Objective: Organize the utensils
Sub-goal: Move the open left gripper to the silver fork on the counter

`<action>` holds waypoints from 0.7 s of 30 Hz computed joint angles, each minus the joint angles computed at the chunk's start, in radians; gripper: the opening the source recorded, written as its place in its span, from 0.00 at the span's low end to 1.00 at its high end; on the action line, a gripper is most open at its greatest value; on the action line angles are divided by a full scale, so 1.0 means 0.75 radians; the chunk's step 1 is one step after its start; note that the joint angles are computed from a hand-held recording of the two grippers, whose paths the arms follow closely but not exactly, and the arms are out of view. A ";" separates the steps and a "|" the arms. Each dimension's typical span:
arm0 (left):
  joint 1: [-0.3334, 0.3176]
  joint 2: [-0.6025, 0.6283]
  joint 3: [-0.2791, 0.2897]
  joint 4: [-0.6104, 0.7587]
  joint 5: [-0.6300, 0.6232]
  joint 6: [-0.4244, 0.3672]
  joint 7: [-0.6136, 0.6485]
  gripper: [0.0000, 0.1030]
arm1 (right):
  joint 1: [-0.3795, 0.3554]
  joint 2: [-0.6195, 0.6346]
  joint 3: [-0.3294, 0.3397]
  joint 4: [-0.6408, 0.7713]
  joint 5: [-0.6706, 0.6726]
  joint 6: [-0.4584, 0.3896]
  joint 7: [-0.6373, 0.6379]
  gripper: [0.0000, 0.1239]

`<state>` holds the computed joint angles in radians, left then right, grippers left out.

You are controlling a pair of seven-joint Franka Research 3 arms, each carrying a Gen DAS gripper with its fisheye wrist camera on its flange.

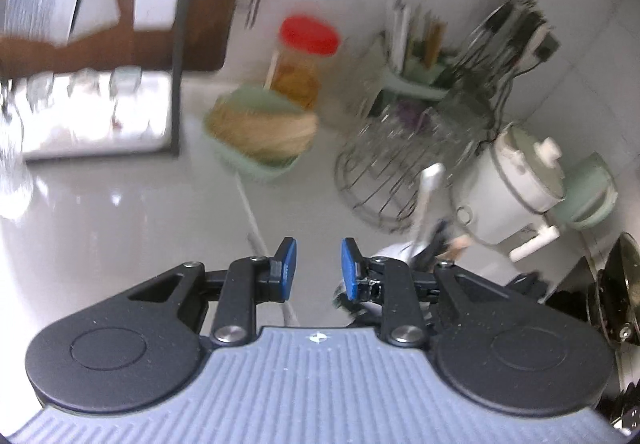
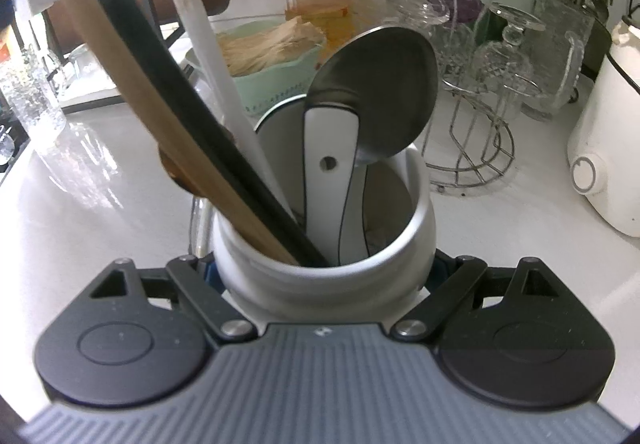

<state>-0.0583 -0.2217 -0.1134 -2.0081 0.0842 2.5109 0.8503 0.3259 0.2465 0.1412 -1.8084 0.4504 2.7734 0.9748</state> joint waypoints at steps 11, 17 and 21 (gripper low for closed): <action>-0.023 0.099 0.011 -0.150 -0.181 0.079 0.036 0.27 | -0.018 -0.014 -0.021 0.014 -0.025 -0.095 -0.015 0.74; -0.022 0.165 -0.008 -0.160 -0.165 0.082 0.028 0.27 | -0.019 -0.012 -0.023 0.023 -0.034 -0.117 -0.015 0.74; -0.021 0.199 -0.023 -0.154 -0.114 0.100 0.022 0.26 | -0.016 -0.011 -0.027 0.028 -0.042 -0.123 -0.003 0.74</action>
